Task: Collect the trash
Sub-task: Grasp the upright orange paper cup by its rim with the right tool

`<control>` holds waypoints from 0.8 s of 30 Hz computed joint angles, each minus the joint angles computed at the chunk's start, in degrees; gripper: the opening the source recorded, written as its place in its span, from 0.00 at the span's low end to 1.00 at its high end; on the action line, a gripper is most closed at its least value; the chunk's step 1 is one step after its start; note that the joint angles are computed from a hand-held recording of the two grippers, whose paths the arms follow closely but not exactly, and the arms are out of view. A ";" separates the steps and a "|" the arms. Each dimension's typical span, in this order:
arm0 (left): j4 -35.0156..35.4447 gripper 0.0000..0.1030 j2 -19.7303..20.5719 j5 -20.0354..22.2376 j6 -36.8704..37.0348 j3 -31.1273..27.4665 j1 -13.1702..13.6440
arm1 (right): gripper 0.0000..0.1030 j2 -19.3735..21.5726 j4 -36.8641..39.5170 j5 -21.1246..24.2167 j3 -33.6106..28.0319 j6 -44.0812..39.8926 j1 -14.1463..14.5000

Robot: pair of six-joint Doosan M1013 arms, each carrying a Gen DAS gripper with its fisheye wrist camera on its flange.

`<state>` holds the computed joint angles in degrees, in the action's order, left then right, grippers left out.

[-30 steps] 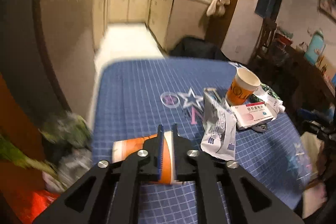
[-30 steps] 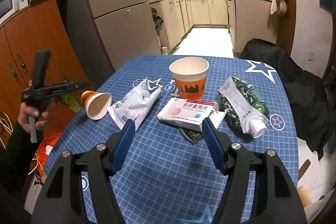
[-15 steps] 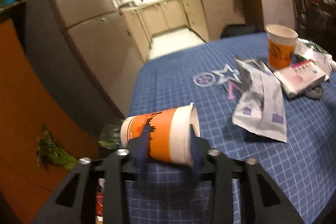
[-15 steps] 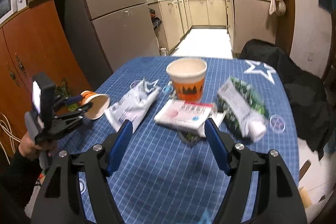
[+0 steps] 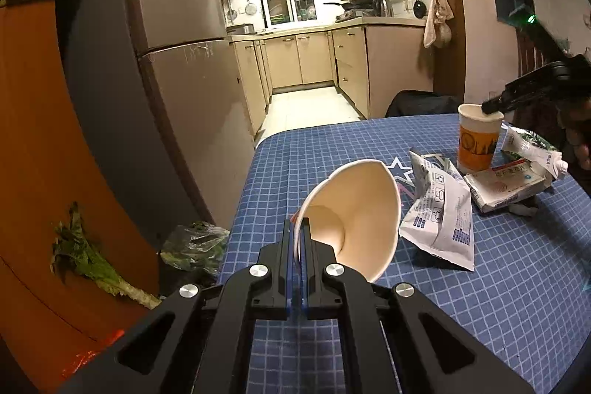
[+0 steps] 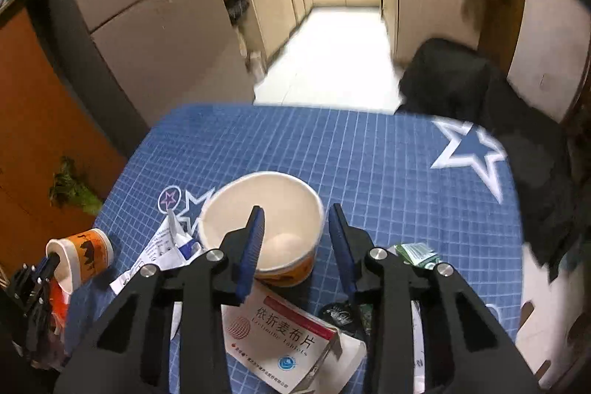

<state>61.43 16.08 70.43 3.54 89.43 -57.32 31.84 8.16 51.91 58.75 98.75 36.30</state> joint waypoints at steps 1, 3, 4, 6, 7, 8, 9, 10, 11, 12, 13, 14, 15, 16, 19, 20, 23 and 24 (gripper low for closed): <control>0.09 0.04 -0.22 -0.20 -0.41 0.17 -0.13 | 0.31 -0.04 -0.06 -0.44 0.08 0.15 -0.06; 0.03 0.04 -0.61 -0.82 -1.19 0.52 -0.15 | 0.31 -0.38 0.47 -1.56 0.72 -0.40 -0.18; -0.09 0.04 -0.74 -1.21 -1.41 0.63 -0.11 | 0.31 -0.23 0.67 -1.08 0.53 -0.80 -0.14; -0.22 0.04 -0.86 -1.70 -1.84 0.61 -0.11 | 0.31 0.42 -0.55 0.45 -0.45 -0.44 0.23; -0.24 0.04 -0.81 -1.73 -1.77 0.43 -0.19 | 0.31 0.68 -0.40 1.13 -0.73 -0.82 0.34; -0.18 0.04 -0.74 -1.58 -1.56 0.22 -0.30 | 0.23 0.88 -0.94 1.63 -0.77 -0.85 0.53; -0.01 0.04 -0.68 -1.40 -1.61 0.06 -0.46 | 0.11 0.77 -2.67 1.54 -0.62 -0.09 0.89; 0.05 0.04 -0.68 -1.38 -1.74 -0.05 -0.59 | 0.04 0.12 -3.87 -0.04 0.52 0.08 1.19; 0.08 0.04 -0.80 -1.40 -1.98 -0.09 -0.73 | 0.04 -0.64 -4.52 -1.99 1.76 0.09 1.40; 0.20 0.04 -0.95 -1.26 -2.52 -0.12 -0.96 | 0.04 -2.40 -6.37 -5.51 4.34 0.71 1.88; 0.36 0.04 -1.12 -1.08 -3.18 -0.15 -1.24 | 0.03 -3.74 -6.36 -8.09 6.30 0.63 2.04; 0.43 0.04 -1.30 -0.96 -3.82 -0.21 -1.50 | 0.03 -5.31 -5.73 -10.92 8.51 0.42 2.14; 0.48 0.04 -1.45 -0.88 -4.39 -0.24 -1.71 | 0.03 -7.07 -6.77 -13.56 10.83 1.29 2.55; 0.56 0.04 -1.53 -0.69 -4.91 -0.39 -2.00 | 0.03 -8.96 -7.54 -16.45 13.40 1.68 2.98; 0.83 0.04 -1.51 -0.13 -6.02 -1.00 -3.22 | 0.04 -13.92 -10.73 -22.66 20.02 3.70 4.27; 0.87 0.04 -1.43 -0.07 -6.29 -1.33 -3.80 | 0.04 -15.15 -11.72 -23.97 21.70 4.65 4.62; 0.74 0.04 -1.13 0.25 -6.47 -2.18 -5.12 | 0.04 -20.00 -13.22 -28.61 28.34 7.46 5.77; 0.75 0.04 -0.82 0.61 -6.32 -2.72 -5.76 | 0.04 -20.91 -12.98 -29.43 29.56 7.79 5.93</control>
<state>62.18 15.26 71.05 -2.78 86.72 -63.08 10.93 -4.82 22.48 88.30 106.54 42.23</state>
